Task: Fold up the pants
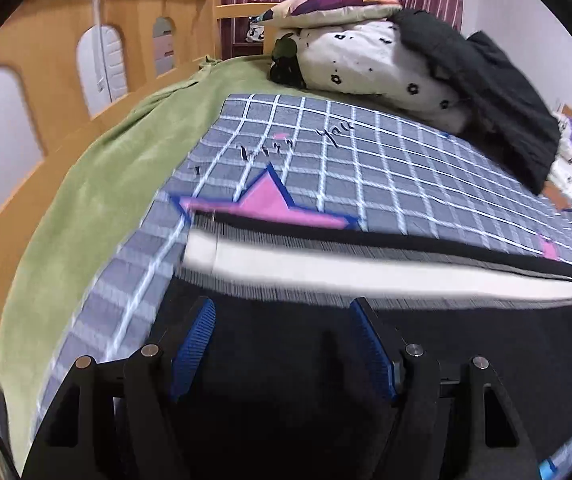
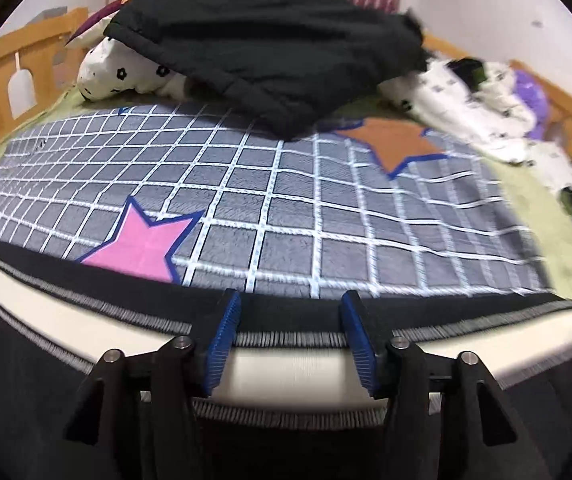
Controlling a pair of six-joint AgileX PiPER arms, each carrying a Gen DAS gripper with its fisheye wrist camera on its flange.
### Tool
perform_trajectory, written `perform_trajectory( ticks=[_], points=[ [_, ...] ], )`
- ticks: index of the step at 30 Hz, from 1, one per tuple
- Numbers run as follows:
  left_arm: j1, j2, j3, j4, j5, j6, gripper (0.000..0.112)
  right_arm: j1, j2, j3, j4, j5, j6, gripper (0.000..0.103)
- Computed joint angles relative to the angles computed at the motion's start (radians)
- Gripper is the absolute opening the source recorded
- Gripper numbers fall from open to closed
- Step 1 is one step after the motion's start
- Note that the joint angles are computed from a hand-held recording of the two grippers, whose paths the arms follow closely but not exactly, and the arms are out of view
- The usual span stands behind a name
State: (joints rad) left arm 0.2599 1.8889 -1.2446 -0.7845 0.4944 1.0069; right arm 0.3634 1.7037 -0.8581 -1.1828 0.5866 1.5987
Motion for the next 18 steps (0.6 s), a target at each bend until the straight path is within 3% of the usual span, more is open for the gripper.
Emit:
perform_trajectory(
  ticks=[2,3,6,10,12,14,18],
  points=[
    [0.077,-0.045,0.078,-0.099,0.113,0.102,0.067,0.105,-0.027,-0.004,0.051,0.159,-0.004,0.058],
    [0.11,-0.059,0.109,-0.125,0.152,0.131,0.067,0.134,-0.042,-0.003,0.074,0.187,-0.015,0.058],
    [0.227,-0.122,0.255,-0.225,0.232,0.283,0.067,0.201,-0.165,0.057,0.114,0.144,0.067,0.059],
    [0.348,-0.131,0.353,-0.293,0.247,0.398,0.067,0.343,-0.216,0.053,0.157,0.194,0.116,0.062],
    [0.408,-0.074,0.315,-0.311,0.328,0.392,0.066,0.426,-0.194,0.034,0.173,0.227,0.125,0.069],
    [0.437,-0.016,0.258,-0.342,0.384,0.348,0.066,0.492,-0.157,0.016,0.181,0.242,0.149,0.069],
    [0.394,0.052,0.175,-0.388,0.341,0.273,0.066,0.606,-0.106,0.01,0.197,0.258,0.253,0.069]
  ],
)
